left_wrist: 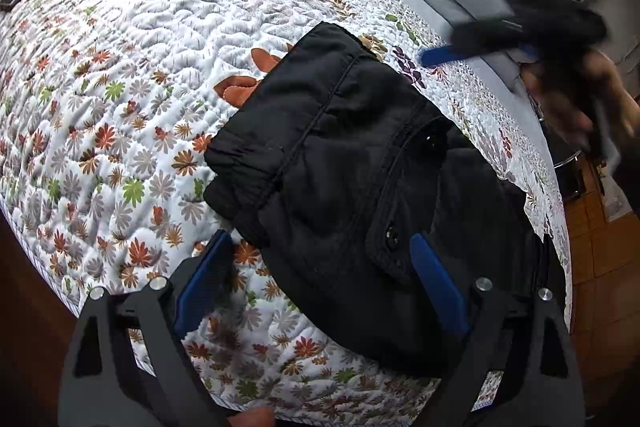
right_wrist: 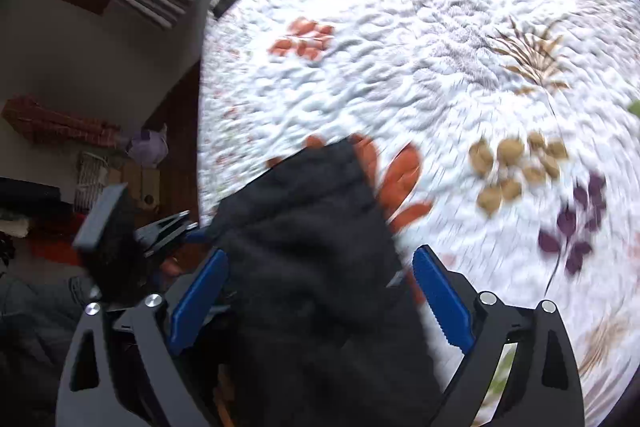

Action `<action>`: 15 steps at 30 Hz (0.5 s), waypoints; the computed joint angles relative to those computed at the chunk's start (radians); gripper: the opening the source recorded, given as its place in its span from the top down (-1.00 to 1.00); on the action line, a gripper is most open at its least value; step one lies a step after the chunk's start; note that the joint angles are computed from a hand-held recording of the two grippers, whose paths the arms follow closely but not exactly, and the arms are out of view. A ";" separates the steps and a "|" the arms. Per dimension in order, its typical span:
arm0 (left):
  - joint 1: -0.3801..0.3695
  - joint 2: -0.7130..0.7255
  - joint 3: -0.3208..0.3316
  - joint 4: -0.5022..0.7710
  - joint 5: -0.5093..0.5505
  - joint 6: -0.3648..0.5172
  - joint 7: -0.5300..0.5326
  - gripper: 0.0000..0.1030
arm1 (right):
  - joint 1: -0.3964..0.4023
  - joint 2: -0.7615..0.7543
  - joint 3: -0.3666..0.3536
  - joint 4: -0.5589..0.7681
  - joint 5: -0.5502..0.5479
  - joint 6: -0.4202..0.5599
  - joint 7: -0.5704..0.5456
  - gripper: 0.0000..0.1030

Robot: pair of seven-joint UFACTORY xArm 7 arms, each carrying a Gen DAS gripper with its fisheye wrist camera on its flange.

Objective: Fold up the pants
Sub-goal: 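Grasp the folded pants edge with the left gripper beside the right gripper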

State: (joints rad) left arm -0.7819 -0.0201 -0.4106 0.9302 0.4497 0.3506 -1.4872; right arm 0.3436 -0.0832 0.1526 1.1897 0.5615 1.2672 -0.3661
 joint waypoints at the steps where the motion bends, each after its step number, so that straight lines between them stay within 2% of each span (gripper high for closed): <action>1: 0.000 0.002 0.001 0.000 -0.002 -0.002 0.000 -0.77 | 0.000 0.032 0.001 0.022 -0.011 0.001 -0.004 -0.84; 5: -0.013 0.030 0.000 0.039 -0.007 0.050 0.041 -0.89 | -0.016 0.166 0.006 0.123 -0.005 0.058 -0.042 -0.88; 8: -0.029 0.046 0.006 0.057 0.024 0.067 0.031 -0.93 | -0.033 0.225 0.022 0.161 0.071 0.099 -0.098 -0.89; 11: -0.035 0.042 0.015 0.050 0.013 0.058 0.039 -0.94 | -0.012 0.282 0.041 0.202 -0.011 0.108 -0.087 -0.93; 15: -0.031 0.015 0.015 0.020 -0.028 0.031 0.038 -0.94 | -0.019 0.304 0.052 0.215 0.002 0.136 -0.100 -0.94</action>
State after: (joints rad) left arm -0.8130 -0.0054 -0.3952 0.9505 0.4221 0.3819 -1.4490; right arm 0.3243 0.2204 0.2045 1.4048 0.5636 1.4032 -0.4660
